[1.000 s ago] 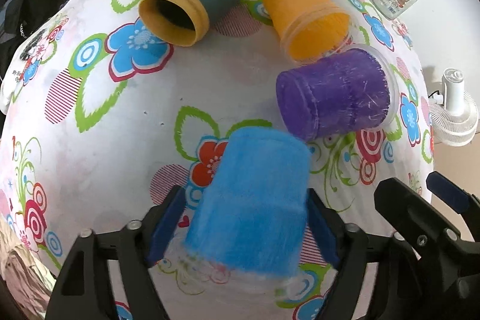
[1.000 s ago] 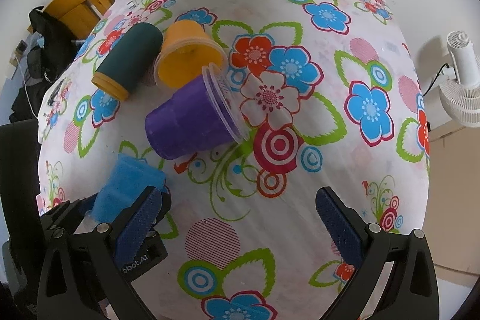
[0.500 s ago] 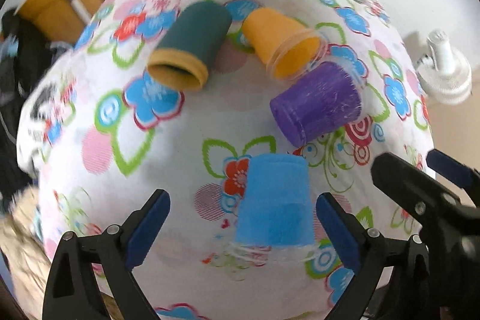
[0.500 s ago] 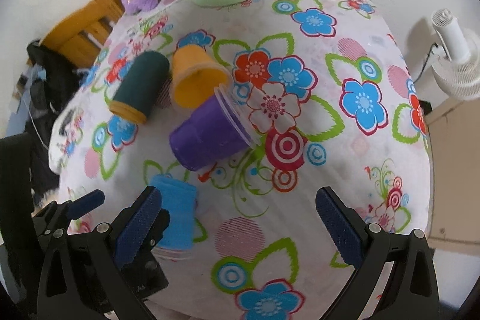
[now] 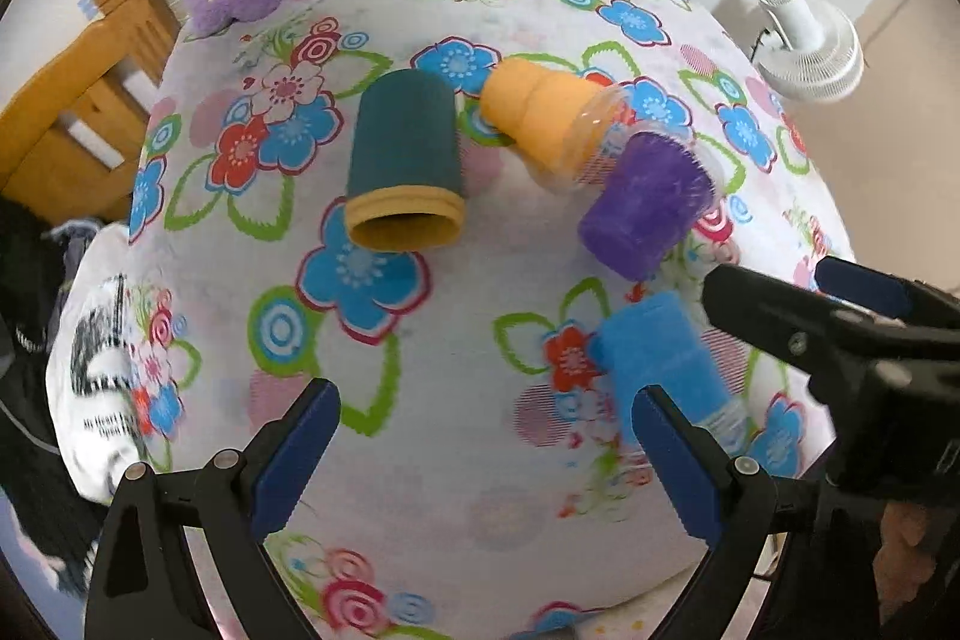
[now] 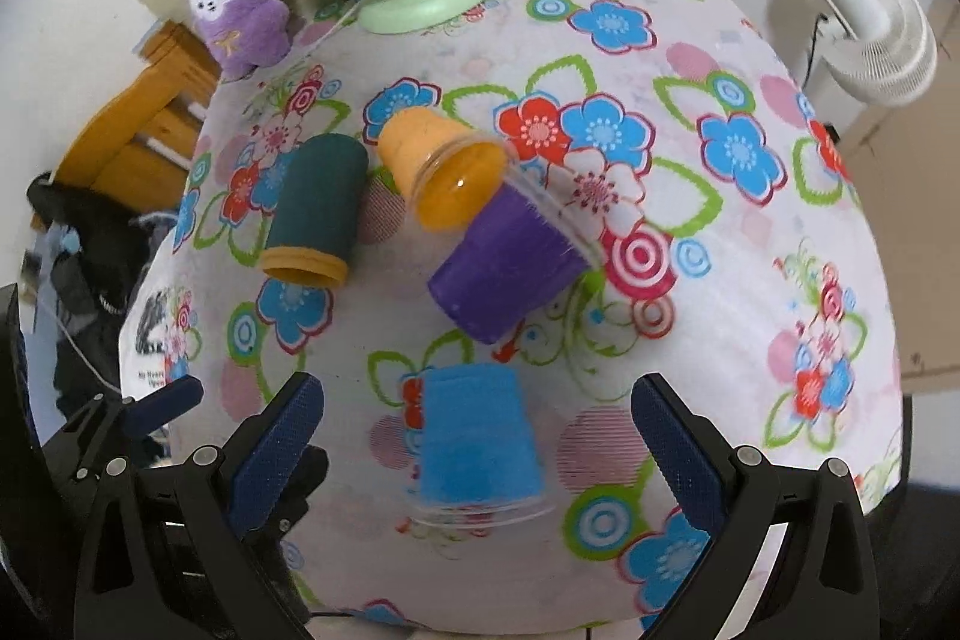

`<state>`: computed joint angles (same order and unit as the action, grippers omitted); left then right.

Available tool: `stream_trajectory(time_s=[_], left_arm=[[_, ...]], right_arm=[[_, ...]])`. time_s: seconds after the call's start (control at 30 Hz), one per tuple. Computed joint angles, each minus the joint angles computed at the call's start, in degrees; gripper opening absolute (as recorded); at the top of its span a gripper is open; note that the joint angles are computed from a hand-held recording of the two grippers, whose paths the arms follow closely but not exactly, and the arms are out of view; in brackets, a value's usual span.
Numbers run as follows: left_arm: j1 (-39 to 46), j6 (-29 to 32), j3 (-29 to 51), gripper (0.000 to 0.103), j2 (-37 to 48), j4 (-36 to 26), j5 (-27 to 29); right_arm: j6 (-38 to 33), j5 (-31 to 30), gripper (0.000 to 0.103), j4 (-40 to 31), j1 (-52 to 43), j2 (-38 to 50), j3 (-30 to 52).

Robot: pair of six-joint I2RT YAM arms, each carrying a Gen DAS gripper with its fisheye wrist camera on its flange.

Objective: Flip cup upside down
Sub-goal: 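Close the right gripper on the blue cup while the left gripper releases it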

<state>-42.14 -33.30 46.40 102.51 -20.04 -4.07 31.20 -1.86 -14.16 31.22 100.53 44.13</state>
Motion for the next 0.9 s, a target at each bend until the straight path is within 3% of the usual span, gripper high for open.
stream_trajectory(time_s=[0.13, 0.33, 0.6, 0.9], left_arm=[[3.9, 8.1, -2.3, 0.099, 1.9, 3.1, 1.7], [7.6, 14.9, -2.6, 0.099, 7.3, 7.2, 4.4], [10.5, 19.2, -0.8, 0.099, 13.5, 9.9, 7.6], [10.3, 19.3, 2.3, 0.099, 17.5, 9.8, 9.6]], right_arm=[[3.6, 1.3, 0.103, -0.4, 3.0, 4.6, 2.8], [5.2, 1.6, 0.103, -1.5, 5.2, 13.9, 8.1], [4.0, 1.8, 0.103, -5.3, 5.8, 23.0, 14.8], [-2.7, 1.1, 0.088, -12.4, 4.6, 28.4, 21.1]])
